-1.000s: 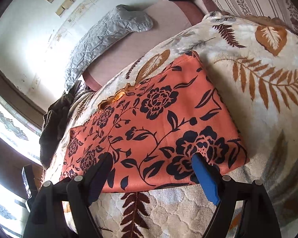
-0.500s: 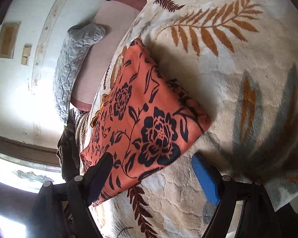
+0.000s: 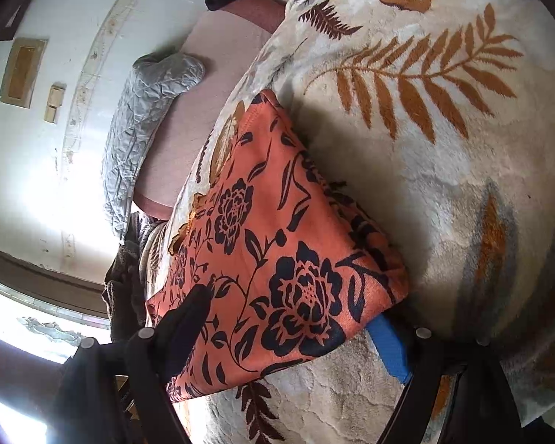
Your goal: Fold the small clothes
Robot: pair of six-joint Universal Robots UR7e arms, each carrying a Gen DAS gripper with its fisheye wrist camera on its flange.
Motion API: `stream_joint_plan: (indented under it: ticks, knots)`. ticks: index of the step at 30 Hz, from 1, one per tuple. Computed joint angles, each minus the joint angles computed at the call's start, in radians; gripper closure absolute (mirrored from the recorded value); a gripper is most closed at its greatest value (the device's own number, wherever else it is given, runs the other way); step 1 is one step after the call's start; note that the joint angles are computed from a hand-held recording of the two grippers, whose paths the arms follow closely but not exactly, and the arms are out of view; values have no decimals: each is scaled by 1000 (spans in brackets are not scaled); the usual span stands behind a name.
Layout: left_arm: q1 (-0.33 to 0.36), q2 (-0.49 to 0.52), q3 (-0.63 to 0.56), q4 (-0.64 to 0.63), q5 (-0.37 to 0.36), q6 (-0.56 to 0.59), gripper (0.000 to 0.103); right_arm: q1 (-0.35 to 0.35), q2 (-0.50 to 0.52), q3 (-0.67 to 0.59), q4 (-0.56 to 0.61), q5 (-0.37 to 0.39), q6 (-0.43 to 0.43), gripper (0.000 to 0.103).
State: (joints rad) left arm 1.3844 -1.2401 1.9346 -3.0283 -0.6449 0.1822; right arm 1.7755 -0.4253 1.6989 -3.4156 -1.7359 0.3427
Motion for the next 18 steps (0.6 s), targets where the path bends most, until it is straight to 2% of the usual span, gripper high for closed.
stream_joint_plan:
  ticks: [7,10,12,18]
  knots:
    - [13,45,-24,-34,-1,43,18,5,7,-7,-12,-17,-18,18]
    - [30,75,-48,17,9,28,18,5,7,-8,-14,-18,-18,18]
    - [32,85,-44,-8,14,45,18,7,8,-11,-15,-24,-24,18]
    - [22,73,-33,-15,0,33,18,22,19,-35,-1,-58,-51,18]
